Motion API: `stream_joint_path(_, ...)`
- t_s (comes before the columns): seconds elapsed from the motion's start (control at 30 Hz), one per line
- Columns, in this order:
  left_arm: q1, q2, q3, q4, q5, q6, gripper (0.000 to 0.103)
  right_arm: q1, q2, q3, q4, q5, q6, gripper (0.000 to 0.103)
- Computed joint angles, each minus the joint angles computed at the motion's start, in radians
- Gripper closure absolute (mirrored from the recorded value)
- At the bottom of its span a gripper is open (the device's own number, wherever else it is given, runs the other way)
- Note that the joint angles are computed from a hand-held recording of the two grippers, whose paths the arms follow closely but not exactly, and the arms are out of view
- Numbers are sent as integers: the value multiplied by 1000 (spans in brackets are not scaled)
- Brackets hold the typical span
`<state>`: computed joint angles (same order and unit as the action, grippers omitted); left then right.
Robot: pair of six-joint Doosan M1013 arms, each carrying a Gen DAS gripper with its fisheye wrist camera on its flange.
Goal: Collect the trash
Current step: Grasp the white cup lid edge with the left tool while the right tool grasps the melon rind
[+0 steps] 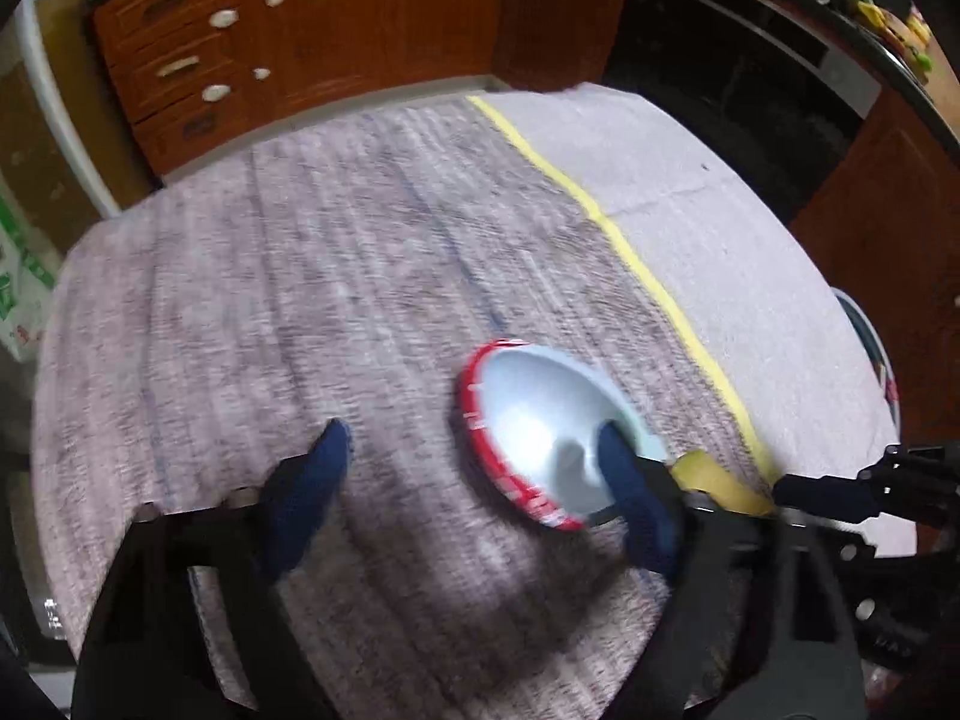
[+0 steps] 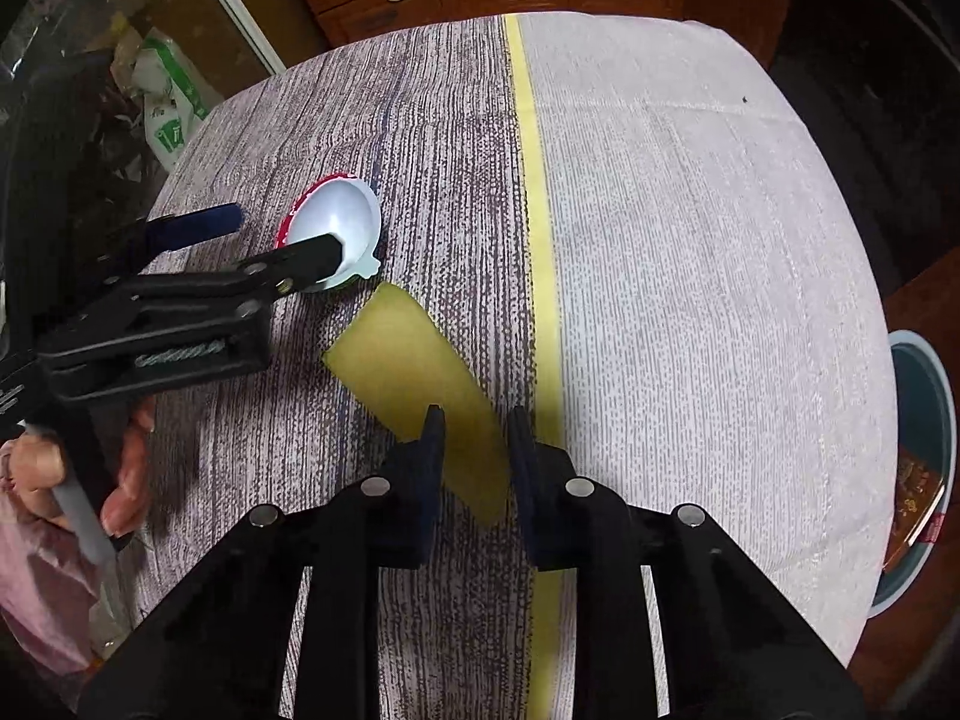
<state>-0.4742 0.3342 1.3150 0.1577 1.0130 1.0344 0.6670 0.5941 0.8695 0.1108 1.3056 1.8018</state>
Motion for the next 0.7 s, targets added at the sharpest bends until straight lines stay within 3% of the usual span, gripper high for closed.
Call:
stream_joint_path(0.03,0,3,-3,-11,-4,9,34,-2,-4,7,3,-4,-2,77)
stream_joint_path(0.2,-16,25,-26,-9,-14,45,44,-11,-22,42,25,-17,-22,68)
stream_joint_path(0.27,-21,30,-31,-11,-23,58,57,-12,-28,52,28,-22,-34,67)
stream_joint_path(0.3,-24,30,-32,-10,-27,65,78,-12,-30,55,29,-22,-40,67)
stream_joint_path(0.33,-28,33,-37,-14,-26,71,86,-10,-29,53,29,-22,-40,66)
stream_joint_path(0.43,-37,27,-34,-14,-47,66,92,-9,-25,49,29,-20,-45,63)
stream_joint_path(0.7,-30,-54,50,-8,-10,83,92,5,17,-14,22,0,-114,56)
